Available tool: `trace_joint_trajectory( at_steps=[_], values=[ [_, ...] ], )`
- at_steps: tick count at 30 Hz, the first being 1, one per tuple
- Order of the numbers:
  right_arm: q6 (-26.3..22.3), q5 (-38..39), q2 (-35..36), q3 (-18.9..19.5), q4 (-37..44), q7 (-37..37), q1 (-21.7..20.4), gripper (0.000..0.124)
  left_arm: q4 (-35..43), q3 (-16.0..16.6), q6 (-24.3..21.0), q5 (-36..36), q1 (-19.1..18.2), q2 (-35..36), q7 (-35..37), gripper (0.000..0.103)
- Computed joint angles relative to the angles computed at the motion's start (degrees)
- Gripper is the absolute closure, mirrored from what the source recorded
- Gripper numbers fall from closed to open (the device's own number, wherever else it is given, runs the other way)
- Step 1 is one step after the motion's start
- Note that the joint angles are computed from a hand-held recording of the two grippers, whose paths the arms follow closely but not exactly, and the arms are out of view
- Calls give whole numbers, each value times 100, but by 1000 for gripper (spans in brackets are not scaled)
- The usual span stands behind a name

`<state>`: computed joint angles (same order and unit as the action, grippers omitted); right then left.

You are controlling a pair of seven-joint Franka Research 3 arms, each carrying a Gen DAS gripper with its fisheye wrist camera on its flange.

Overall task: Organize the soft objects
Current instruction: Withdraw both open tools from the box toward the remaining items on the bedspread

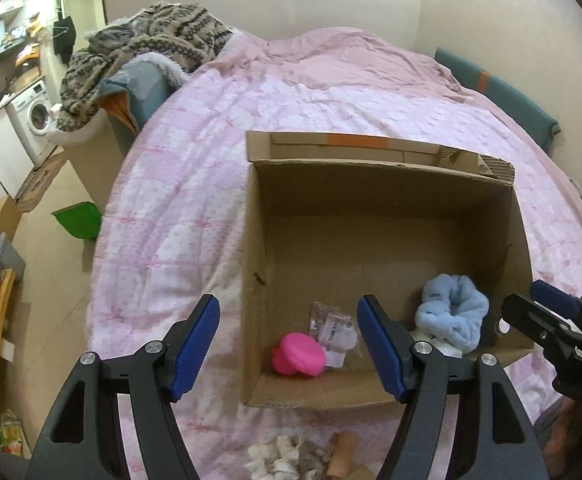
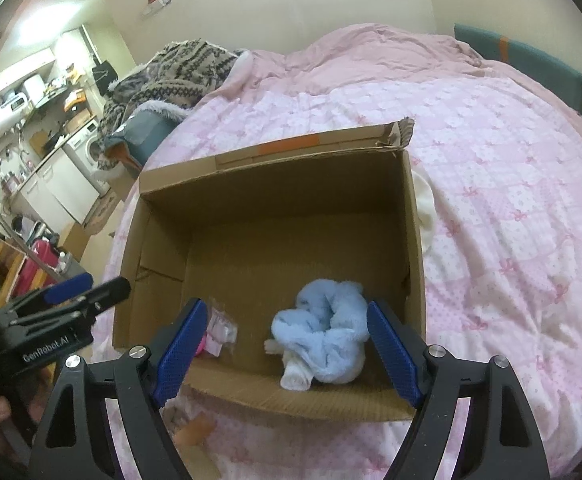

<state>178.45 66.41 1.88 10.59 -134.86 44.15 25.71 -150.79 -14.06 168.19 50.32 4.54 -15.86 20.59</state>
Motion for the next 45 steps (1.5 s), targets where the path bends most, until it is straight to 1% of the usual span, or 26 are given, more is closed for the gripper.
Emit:
trace_joint_trajectory(
  at_steps=[2,5,7,9,10,13,16,19,24,31,45],
  values=[
    [50,-104,-60,8,-74,61,28,37,-73,35,-16,-57,-15,-105,23,34],
    [93,-443,-106,-10,-165,315,78,37,-235,146,-19,-351,-82,-298,182,34],
    [169,-803,-156,-22,-286,662,111,37,-317,158,-25,-527,-87,-386,263,34],
    [168,-1313,-216,-55,-419,1163,118,37,-413,159,-47,-700,-98,-479,367,34],
    [151,-1380,-243,-64,-458,1241,131,37,-442,153,-72,-779,-105,-507,423,34],
    [28,-1144,-314,-104,-494,1090,202,37,-550,196,-103,-1064,-194,-589,674,34],
    [-35,-977,-379,-137,-550,1020,269,37,-616,93,-136,-1155,-131,-682,723,34],
    [-120,-875,-442,-170,-611,1007,322,37,-702,73,-180,-1278,-160,-794,825,34],
    [-235,-796,-549,-203,-711,1027,395,37,-871,123,-272,-1596,-319,-982,1045,34],
    [-338,-731,-656,-234,-827,1012,508,37,-1160,162,-404,-2037,-495,-1291,1261,34],
    [-441,-931,-845,-251,-1097,1225,669,37,-1592,124,-663,-2487,-750,-1802,1474,34]
  ],
)
